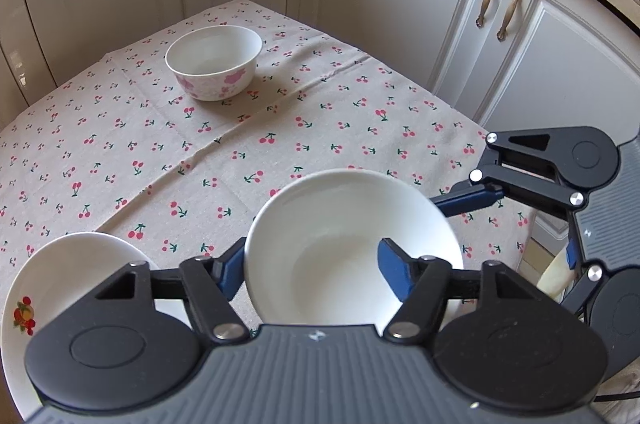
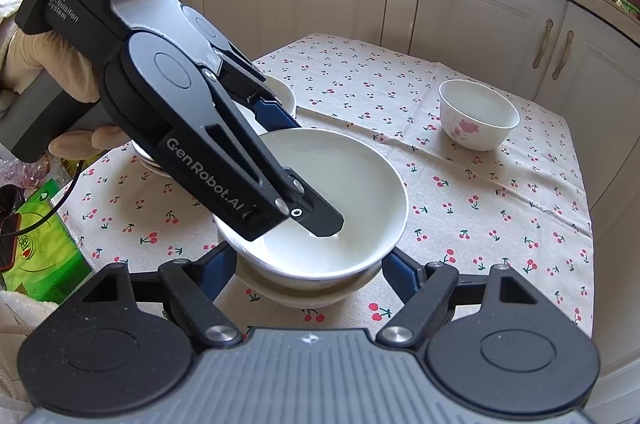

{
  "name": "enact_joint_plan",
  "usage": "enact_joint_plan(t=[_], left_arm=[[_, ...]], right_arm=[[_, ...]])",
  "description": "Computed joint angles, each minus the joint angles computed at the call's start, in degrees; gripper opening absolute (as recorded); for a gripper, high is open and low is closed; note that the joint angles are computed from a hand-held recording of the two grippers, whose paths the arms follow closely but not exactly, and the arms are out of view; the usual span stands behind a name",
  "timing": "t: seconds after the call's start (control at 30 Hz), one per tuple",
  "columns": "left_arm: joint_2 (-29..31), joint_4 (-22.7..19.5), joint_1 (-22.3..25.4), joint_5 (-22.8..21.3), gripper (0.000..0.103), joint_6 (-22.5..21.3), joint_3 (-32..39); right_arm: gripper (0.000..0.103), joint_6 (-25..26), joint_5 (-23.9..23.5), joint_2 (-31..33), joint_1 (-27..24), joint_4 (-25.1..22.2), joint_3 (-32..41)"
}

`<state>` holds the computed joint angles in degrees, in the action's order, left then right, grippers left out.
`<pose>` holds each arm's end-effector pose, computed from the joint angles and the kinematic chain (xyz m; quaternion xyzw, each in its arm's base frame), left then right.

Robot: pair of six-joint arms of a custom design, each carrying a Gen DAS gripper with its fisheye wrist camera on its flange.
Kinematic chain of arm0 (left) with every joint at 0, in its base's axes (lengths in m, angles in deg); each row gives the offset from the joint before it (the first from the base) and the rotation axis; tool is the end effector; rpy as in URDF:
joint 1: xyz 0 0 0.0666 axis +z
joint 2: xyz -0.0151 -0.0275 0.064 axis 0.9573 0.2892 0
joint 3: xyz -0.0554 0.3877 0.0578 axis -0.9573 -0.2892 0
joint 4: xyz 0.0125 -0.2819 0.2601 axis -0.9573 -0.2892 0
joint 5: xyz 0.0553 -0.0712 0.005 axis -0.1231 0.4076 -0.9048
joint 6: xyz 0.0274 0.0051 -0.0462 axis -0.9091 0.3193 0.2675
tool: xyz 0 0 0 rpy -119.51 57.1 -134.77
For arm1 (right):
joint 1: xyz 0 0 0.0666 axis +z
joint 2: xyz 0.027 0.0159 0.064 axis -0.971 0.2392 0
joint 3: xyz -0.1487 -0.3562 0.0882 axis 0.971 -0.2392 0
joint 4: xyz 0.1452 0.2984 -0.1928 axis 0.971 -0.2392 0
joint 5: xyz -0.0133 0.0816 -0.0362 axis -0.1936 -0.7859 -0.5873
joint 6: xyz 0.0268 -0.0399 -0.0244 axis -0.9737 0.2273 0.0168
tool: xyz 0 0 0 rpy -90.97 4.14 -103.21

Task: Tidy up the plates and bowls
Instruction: 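Lower the held white bowl into another white bowl and open the left tool, then move the right tool toward the remaining white bowl on the cloth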

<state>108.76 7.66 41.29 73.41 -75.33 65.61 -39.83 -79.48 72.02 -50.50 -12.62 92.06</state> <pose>0.5281 -0.3453 0.3880 0.5012 0.8075 -0.2002 0.2380 0.3936 0.1823 0.3713 -0.1125 0.9197 0.0344 0.3745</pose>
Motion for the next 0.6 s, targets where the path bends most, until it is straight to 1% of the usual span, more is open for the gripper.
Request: enact_joint_plan(t=[0.03,0.1,0.17,0.3,0.43,0.5,0.6], left_arm=[[-0.12,0.2,0.06,0.07,0.072,0.09,-0.24],[-0.55,0.82,0.22,0.3,0.073,0.22,-0.98],[-1.23,1.77,0.49,0.5,0.075,0.58,-2.04],[-2.84,3.41,1.1,1.14,0.08,1.41,-4.15],[-5.22,5.61,1.39,2.48,0.082,0.85,-6.97],[-6.42,6.95,1.52,3.44,0.085,0.61,-8.64],[-7.44,7.84,1.42,3.29,0.085,0.37,-10.33]], right_arm=[[0.089,0.14,0.31,-0.07,0.16,0.27,-0.16],[0.096,0.8,1.51,-0.65,0.71,1.36,-0.8],[0.099,1.17,1.69,-1.29,0.9,1.98,-1.17],[0.1,0.98,2.12,-2.17,0.82,2.51,-1.48],[0.101,0.4,2.37,-2.55,0.75,2.61,-1.67],[0.101,0.25,2.54,-2.79,0.84,2.47,-1.9],[0.101,-0.28,3.26,-3.07,1.13,1.88,-2.29]])
